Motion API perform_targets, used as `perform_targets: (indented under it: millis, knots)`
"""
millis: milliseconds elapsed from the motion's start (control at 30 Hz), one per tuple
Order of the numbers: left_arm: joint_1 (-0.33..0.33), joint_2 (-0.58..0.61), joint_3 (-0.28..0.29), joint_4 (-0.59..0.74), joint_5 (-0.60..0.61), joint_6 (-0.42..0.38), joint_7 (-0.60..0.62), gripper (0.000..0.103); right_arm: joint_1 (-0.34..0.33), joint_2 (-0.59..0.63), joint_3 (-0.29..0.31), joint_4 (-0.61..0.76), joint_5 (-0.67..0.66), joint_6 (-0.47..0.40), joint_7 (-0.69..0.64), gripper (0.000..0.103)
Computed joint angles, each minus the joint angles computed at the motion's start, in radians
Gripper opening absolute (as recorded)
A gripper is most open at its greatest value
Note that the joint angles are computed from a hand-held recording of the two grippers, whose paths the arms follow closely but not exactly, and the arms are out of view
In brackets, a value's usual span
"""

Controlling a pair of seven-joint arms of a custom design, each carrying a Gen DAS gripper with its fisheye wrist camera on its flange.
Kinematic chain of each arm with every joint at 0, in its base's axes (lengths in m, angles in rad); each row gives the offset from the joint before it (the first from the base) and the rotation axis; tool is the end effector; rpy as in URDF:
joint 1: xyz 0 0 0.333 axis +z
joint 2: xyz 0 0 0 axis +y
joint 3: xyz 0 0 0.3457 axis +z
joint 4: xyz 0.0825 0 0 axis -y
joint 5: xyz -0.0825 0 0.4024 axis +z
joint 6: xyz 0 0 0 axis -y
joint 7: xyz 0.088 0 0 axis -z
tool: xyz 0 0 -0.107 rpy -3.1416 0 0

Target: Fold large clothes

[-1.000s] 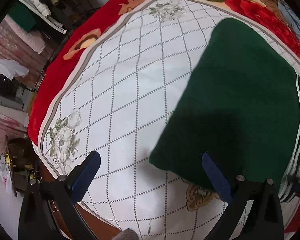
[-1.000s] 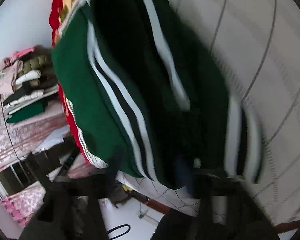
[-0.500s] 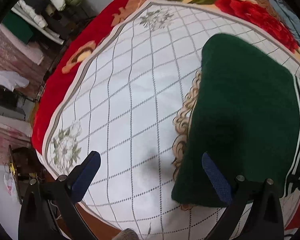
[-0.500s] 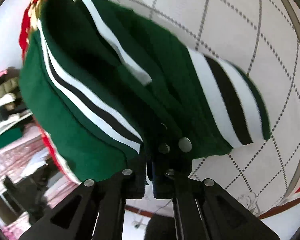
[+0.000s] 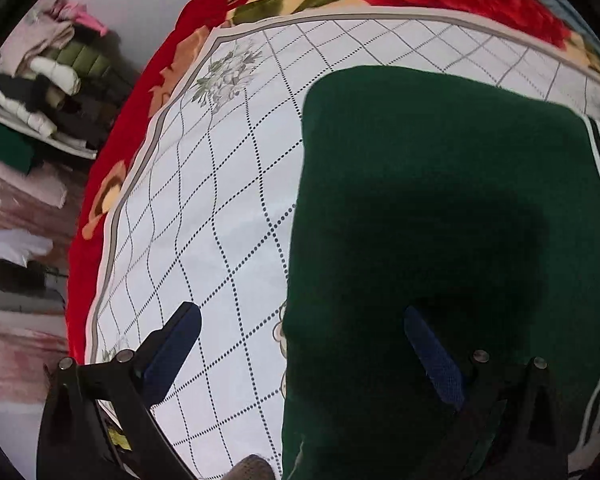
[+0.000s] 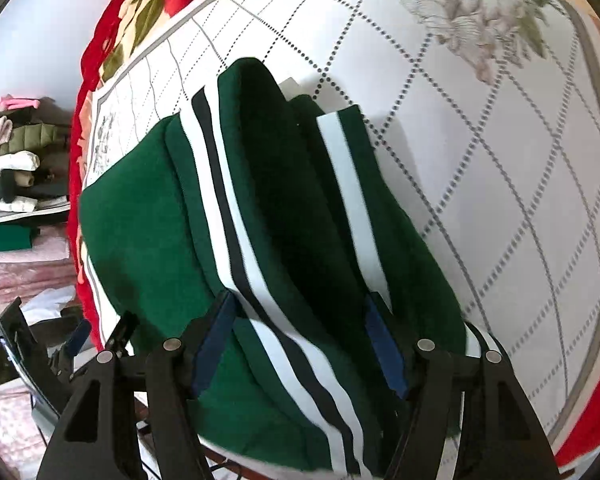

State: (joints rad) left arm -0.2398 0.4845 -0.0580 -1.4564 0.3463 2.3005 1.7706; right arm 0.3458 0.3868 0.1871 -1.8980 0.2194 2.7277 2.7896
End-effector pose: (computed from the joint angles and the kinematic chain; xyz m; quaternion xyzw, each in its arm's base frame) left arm 0.7305 -0.2077 0.4641 -0.4240 0.8779 -0.0410 0.2186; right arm 0.6038 0.3332 0.3648 -0.3210 0.9163 0.1171 0.2090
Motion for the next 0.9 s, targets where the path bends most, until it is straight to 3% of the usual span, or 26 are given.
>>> perform_targets:
  millis: [67,167,233,367,433,533,600,700,767,833,900]
  knots:
    - [0.002,0.004,-0.001,0.006,-0.007,-0.01,0.002,0.103,0.01,0.008,-0.009,0.01,-0.022,-0.016,0.007,0.041]
    - [0.011,0.013,-0.008,0.024,-0.035,-0.038,0.01,0.103,0.013,-0.006,-0.015,-0.015,-0.033,0.002,0.018,0.02]
    - [0.008,0.014,-0.008,0.026,-0.036,-0.042,0.012,0.103,0.026,-0.022,-0.031,-0.026,-0.058,-0.001,0.049,0.013]
    - [0.004,0.013,-0.006,0.024,-0.029,-0.041,0.017,0.103,0.053,-0.046,-0.061,-0.043,-0.119,-0.027,0.141,0.011]
    - [0.0,0.015,-0.003,0.023,-0.021,-0.042,0.018,0.103,0.038,-0.025,-0.045,-0.041,-0.102,-0.043,0.139,0.011]
    - [-0.005,0.019,0.0,0.03,-0.009,-0.05,0.019,0.103,-0.006,0.004,-0.01,-0.016,-0.039,-0.073,0.082,0.011]
    - [-0.005,0.023,0.0,0.046,-0.01,-0.071,0.019,0.103,-0.063,-0.009,0.041,-0.029,0.057,-0.069,-0.022,0.013]
    - [0.003,0.031,-0.007,0.09,-0.038,-0.106,0.022,0.103,-0.117,-0.076,0.096,-0.121,0.223,0.027,-0.163,0.031]
    - [0.012,0.038,-0.01,0.121,-0.06,-0.112,0.016,0.103,-0.118,-0.154,0.098,-0.211,0.293,0.092,-0.222,0.067]
    - [0.037,0.055,-0.024,0.162,-0.123,-0.141,0.023,0.103,-0.078,-0.219,0.052,-0.285,0.258,0.124,-0.197,0.088]
    - [0.09,0.101,-0.063,0.243,-0.252,-0.23,0.062,0.103,-0.076,-0.26,0.055,-0.356,0.33,0.18,-0.284,0.097]
